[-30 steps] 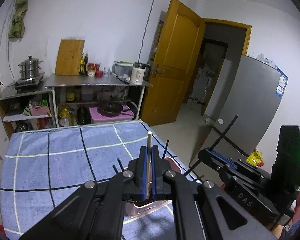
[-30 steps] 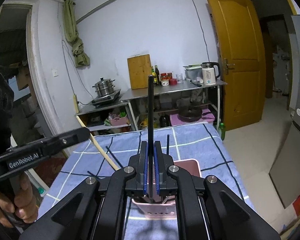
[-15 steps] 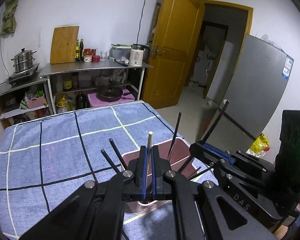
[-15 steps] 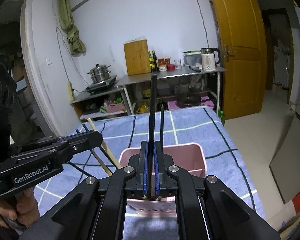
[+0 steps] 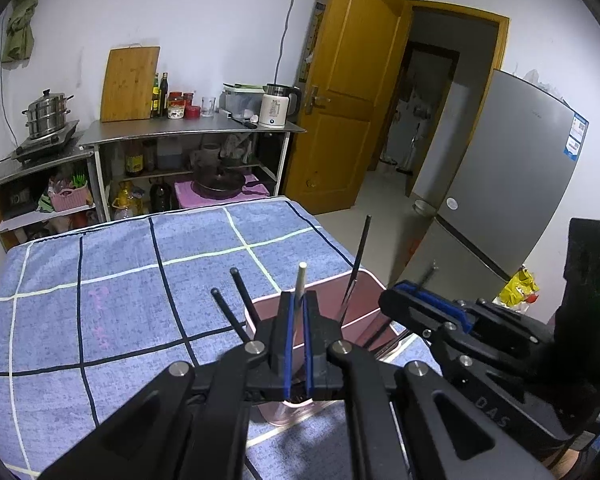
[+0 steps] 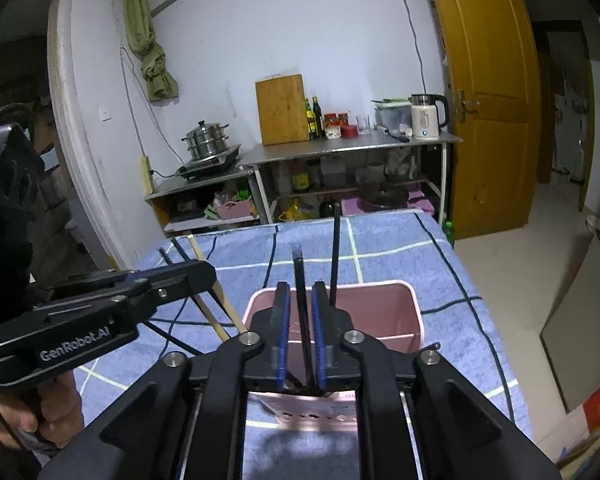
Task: Organize utensils
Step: 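Lower both chopsticks into the pink basket and open both tools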
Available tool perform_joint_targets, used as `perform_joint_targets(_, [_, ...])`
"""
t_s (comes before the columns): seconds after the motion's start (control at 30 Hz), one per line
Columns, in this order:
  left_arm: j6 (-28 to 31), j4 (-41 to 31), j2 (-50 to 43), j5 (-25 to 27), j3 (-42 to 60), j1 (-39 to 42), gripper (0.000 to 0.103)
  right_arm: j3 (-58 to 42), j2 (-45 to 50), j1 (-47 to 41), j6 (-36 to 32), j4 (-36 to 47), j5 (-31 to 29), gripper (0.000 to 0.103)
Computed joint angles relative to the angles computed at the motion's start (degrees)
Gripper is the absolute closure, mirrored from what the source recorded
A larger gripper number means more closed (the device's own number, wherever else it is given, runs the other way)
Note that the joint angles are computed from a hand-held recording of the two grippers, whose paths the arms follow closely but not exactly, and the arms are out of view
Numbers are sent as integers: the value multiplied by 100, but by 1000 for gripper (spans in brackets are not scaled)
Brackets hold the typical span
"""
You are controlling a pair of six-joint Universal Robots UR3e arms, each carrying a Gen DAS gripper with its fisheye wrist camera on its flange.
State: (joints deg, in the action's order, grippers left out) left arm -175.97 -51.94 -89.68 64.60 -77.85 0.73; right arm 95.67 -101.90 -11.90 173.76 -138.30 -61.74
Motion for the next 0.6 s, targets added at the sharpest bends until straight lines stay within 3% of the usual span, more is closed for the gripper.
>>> perform_joint_targets(0.6, [163, -114, 1213, -507, -758, 610, 98, 299, -1266, -635, -121, 641, 493, 87])
